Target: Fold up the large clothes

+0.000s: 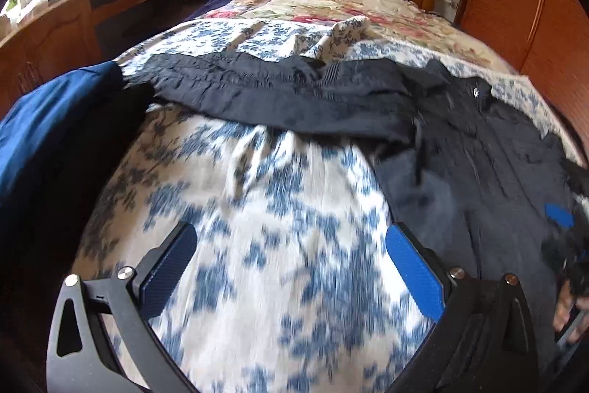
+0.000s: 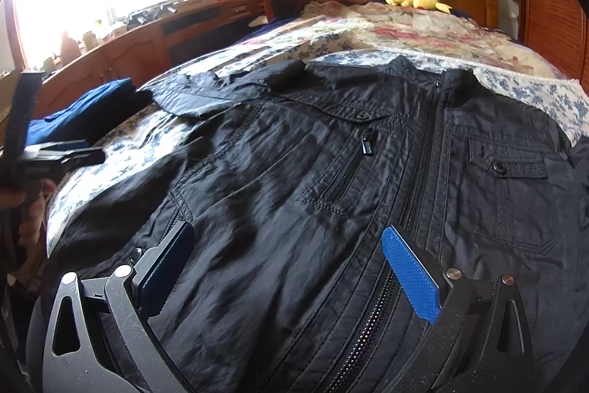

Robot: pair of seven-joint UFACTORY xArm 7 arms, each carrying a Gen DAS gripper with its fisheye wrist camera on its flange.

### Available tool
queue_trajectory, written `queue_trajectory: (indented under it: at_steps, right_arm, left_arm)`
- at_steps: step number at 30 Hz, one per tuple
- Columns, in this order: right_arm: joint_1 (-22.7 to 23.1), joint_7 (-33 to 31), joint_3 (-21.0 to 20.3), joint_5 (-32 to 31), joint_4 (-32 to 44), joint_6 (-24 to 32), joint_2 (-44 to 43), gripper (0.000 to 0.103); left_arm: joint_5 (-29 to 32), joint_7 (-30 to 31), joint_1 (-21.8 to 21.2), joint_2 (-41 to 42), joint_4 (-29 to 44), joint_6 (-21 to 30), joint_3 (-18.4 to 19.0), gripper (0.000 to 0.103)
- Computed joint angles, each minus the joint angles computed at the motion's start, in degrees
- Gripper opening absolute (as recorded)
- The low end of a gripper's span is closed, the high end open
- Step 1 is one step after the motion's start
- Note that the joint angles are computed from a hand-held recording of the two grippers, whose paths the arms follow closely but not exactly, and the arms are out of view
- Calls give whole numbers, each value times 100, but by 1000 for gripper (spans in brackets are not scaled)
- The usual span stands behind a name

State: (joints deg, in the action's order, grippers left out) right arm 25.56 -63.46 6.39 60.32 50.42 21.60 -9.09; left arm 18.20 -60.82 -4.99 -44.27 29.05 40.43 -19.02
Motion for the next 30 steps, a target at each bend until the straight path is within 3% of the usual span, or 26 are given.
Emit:
queue_trajectory:
  at_steps: [5, 7, 12, 17, 19, 20, 22, 23, 25, 26, 29, 30]
  right_arm:
    - [6, 46, 27, -110, -22, -32, -20, 103]
    - [19, 96, 43, -193, -22, -68, -6, 103]
    - [33, 166, 35, -294, 18, -44, 58, 103]
    - [26, 89, 25, -182, 22, -13, 57, 103]
    - [20, 37, 12, -129, 32, 40, 61, 103]
    - [16, 7, 5, -84, 24, 61, 46, 103]
    - [2, -20, 1, -29, 26, 99, 37, 103]
    - [-5, -4, 10, -38, 30, 104, 41, 103]
    - [-11, -12, 19, -30, 31, 104, 38, 103]
    - [-13, -12, 22, -30, 35, 100, 43, 103]
    - [-12, -52, 30, 9, 31, 87, 43, 103]
    - [-12, -75, 25, 36, 34, 87, 47, 103]
  left_arm:
    - [105, 211, 380, 701, 174, -677, 410, 98]
    - [7, 451, 399, 1073, 310, -802, 623, 90]
    - [-20, 438, 699, 1604, 529, -1157, 825, 88]
    - [-743, 608, 652, 2104, 380, -2240, 1441, 87]
    - [-985, 654, 705, 2190, 313, -2625, 1519, 85]
    - [-1112, 715, 698, 2222, 308, -2737, 1560, 81]
    - [-1335, 760, 732, 2303, 350, -2829, 1588, 53]
    - [-1453, 753, 744, 2357, 387, -2841, 1607, 45]
    - [-1698, 965, 611, 2443, 442, -2888, 1737, 9]
    - [-1601, 915, 733, 2486, 555, -2759, 1583, 5]
    - [-552, 292, 1360, 2490, 1032, -2088, 764, 1]
    - [-295, 129, 1398, 2456, 1128, -1985, 662, 0]
